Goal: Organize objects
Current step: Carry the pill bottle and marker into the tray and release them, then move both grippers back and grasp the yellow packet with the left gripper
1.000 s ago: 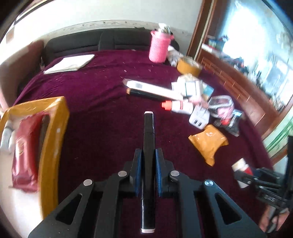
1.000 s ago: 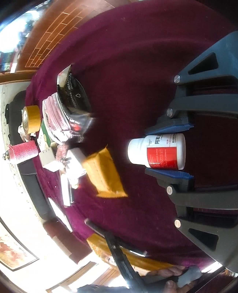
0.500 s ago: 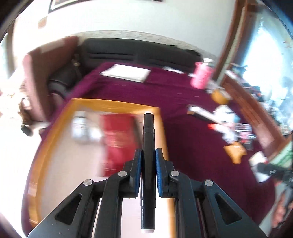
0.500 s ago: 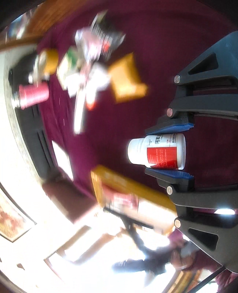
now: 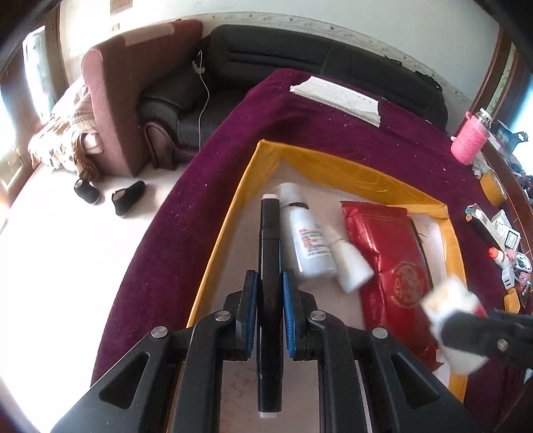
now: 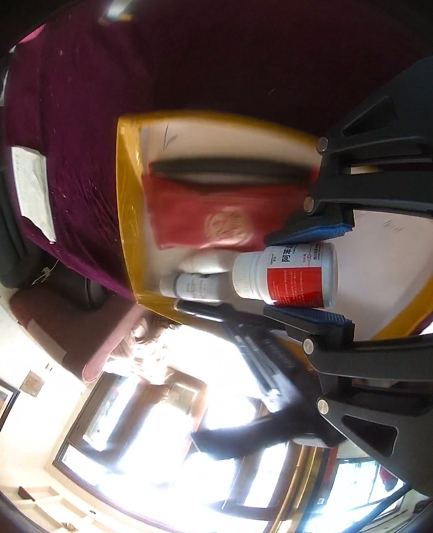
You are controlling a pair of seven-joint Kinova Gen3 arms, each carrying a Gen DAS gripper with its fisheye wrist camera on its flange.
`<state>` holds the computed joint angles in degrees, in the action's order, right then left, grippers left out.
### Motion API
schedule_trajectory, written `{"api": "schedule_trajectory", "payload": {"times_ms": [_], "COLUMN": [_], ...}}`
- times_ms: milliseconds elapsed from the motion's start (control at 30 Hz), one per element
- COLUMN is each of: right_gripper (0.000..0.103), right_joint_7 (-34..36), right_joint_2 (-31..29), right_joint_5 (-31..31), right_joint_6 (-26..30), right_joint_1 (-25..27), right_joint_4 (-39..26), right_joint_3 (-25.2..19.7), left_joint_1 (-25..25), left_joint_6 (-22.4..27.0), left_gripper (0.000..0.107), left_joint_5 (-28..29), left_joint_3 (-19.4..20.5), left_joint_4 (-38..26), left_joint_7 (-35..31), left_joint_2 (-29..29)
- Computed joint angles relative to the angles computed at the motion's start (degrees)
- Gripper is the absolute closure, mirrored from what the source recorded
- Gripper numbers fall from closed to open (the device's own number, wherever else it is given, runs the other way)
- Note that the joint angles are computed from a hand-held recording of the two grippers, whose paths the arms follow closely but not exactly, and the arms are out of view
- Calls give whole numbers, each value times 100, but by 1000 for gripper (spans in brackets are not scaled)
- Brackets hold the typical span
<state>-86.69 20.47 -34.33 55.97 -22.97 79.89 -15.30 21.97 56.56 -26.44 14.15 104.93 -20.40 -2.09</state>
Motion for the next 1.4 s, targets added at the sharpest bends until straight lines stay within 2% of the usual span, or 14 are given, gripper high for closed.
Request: {"api": "schedule_trajectory", "payload": {"times_ms": [133, 200, 300, 400, 467, 567, 667, 767, 833, 967, 1067, 1167, 1267, 1400], "right_gripper": [70, 70, 70, 70, 70, 70, 67, 65, 65, 65, 65, 64, 55, 55], "right_joint_7": [-604, -696, -697, -727, -721, -711, -762, -653, -453, 164, 736, 1006, 1511, 1650], "right_joint_2": [554, 717, 789, 905, 918, 863, 766, 657, 418, -346, -977, -1540, -2069, -2213], "right_joint_5": [430, 492, 565, 674, 667, 639, 600, 554, 492, 254, -29, -90, -306, -234], "right_joint_6": [176, 248, 225, 269, 237, 79, -48, -35, -172, -445, -532, -691, -702, -661], "right_joint_1": [-428, -492, -521, -587, -570, -545, -503, -426, -309, 99, 517, 763, 1284, 1843], "right_joint_4": [-682, -830, -824, -943, -905, -758, -613, -565, -361, 332, 923, 1426, 1990, 2275], "right_joint_3": [84, 36, -12, -8, -34, -52, -60, -98, -127, -106, 86, 442, 1034, 1662], "left_joint_1": [-53, -97, -262, -461, -568, -794, -1181, -1511, -1519, -1439, -1224, -951, -628, -82], "left_joint_6": [-140, -143, -453, -909, -1042, -1170, -972, -656, -682, -657, -760, -844, -1132, -1209], "left_gripper": [96, 96, 94, 84, 74, 55, 44, 41, 41, 41, 41, 41, 41, 41], "left_joint_5": [123, 127, 405, 916, 1160, 1201, 1073, 899, 926, 903, 836, 632, 369, -142], "left_joint_3": [-48, -20, -119, -263, -278, -58, 364, 882, 989, 1501, 1834, 2181, 2468, 2631], "left_joint_4": [126, 168, 329, 584, 669, 832, 770, 584, 519, 104, -226, -592, -838, -1274], "left_joint_7": [-22, -7, -172, -487, -629, -505, -262, 45, 33, 98, 225, 510, 877, 1202], "left_joint_2": [-116, -200, -439, -828, -1045, -1465, -1687, -1789, -1841, -1648, -1344, -863, -330, 550]}}
